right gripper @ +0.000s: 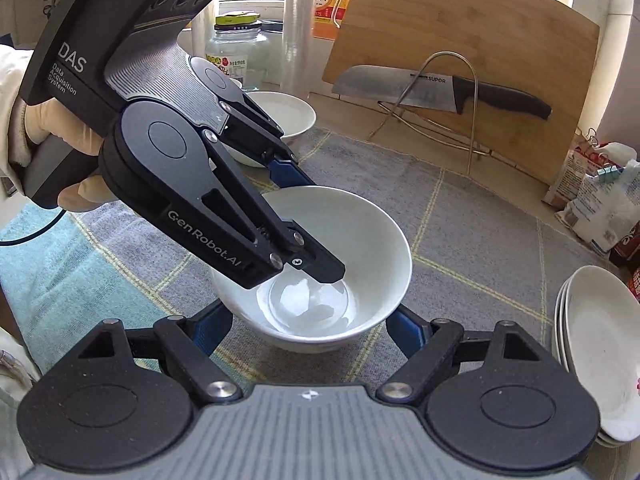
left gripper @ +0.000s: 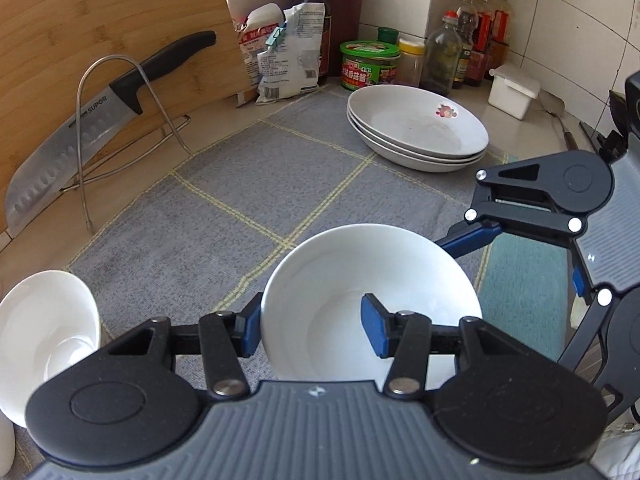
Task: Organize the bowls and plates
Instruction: 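Lift the white bowl with the left tool and carry it toward the plate stack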
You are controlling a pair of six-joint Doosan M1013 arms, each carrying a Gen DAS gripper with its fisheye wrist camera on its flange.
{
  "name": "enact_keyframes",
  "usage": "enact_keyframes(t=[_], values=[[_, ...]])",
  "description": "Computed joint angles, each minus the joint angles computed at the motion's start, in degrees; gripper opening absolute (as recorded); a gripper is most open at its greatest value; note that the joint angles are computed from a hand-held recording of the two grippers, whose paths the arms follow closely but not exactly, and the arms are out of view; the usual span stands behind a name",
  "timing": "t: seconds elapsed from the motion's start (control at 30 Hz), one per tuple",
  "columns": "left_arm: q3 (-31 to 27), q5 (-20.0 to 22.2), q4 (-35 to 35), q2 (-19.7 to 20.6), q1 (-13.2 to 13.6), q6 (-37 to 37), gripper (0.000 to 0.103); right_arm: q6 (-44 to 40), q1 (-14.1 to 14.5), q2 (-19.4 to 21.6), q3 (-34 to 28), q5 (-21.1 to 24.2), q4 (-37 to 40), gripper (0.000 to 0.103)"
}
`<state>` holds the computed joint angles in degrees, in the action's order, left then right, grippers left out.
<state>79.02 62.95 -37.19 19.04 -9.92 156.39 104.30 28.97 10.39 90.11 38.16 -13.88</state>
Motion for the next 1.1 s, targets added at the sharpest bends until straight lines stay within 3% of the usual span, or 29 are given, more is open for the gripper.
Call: enact_keyframes(t=[0.6,0.67,0.73,0.77,0.8,1.0,1.1], values=[[0.2,-1.1,0.2,0.5,-1.0,-2.4,0.050,-1.2,-1.3,0.0,0.5,-0.1,2.7,0.087],[0.5,-1.6,-0.4,0.4,-1.0,-2.1,0.058,-0.9,-1.4,0.1,0.5,0.0,2.6,0.087],[1.5,-3.7,-1.8,-0.2,-1.0,-1.0,0.075,-0.4,-1.5,0.0,0.7,-0.3,2.4,0.090],[1.9,-4.6,-2.6,-0.5,-0.9,-0.3,0.085,-0.1,-1.5,-0.1,0.8,-0.4,2.0,0.096],[2.0,-4.9,-3.3,-0.6,-0.7,0.0,0.088,0.6,-1.4,-0.2,1.0,-0.7,1.4,0.103],[3.0,-7.0,-5.7,-1.9,0.4,-1.7,0.095,1.0,-2.0,-1.4,1.6,-1.1,2.9,0.103],[4.5,-10.0,-6.6,-3.3,0.7,-2.6,0.098,0.7,-2.0,-2.0,1.7,-1.4,3.4,0.103]])
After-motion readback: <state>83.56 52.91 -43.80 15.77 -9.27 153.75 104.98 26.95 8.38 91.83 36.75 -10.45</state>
